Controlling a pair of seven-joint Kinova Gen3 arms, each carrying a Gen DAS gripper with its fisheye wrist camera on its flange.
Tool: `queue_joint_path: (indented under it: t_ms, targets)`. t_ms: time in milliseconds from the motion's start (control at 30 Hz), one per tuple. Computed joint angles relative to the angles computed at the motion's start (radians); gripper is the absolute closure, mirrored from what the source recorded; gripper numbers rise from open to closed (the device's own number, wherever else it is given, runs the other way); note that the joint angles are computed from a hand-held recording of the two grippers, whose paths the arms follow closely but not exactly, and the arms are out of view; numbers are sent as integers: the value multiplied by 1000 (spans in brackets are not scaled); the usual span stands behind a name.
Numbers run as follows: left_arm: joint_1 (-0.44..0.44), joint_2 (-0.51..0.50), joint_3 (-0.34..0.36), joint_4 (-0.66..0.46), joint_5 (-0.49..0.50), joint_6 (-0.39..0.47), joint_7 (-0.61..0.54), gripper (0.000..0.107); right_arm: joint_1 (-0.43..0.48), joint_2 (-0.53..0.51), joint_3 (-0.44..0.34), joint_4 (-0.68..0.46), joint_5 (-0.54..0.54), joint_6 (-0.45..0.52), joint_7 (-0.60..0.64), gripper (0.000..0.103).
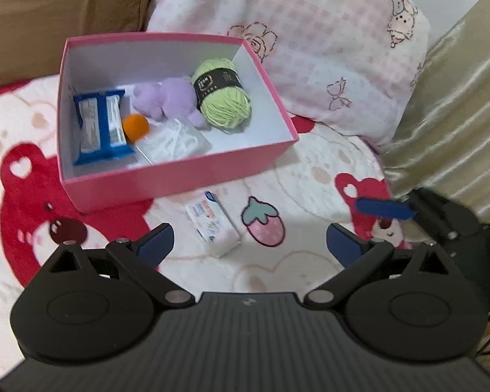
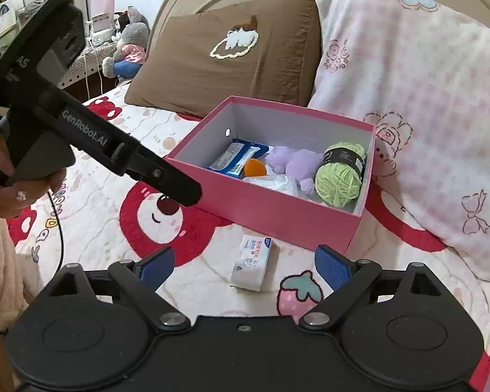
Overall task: Organize objects
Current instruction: 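Withdraw the left tool and move it down to the white wet-wipe pack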
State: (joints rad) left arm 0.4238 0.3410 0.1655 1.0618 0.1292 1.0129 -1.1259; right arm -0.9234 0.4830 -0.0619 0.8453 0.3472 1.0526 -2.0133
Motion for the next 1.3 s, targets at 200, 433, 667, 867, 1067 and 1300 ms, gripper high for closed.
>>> queue_joint_path:
  t_ms: [200,433,667,867,1067,1300]
  targets:
    - [-4,-52,2,131,-9,-90,-22,6,24,14,-20,53,-78,-102,-63,9]
    - [-14,-61,5,233,4,-149,-18,7,-82,108,52,-22,59,-14,-104,9]
    - [-20,-49,11,354,25,-348,-27,7,-92,213,59,-136,45,76,-98,9]
    - [-4,-10,6,388,-5,-428,-38,7,-91,255,86,-139,26,80,-157,9]
    - [-4,21,11,427,6,-503,30,7,-84,273,94,-98,31,64,-197,10]
    - [32,54,-18,428,-36,-551,87,7,-82,224,93,40,64,-57,-284,9]
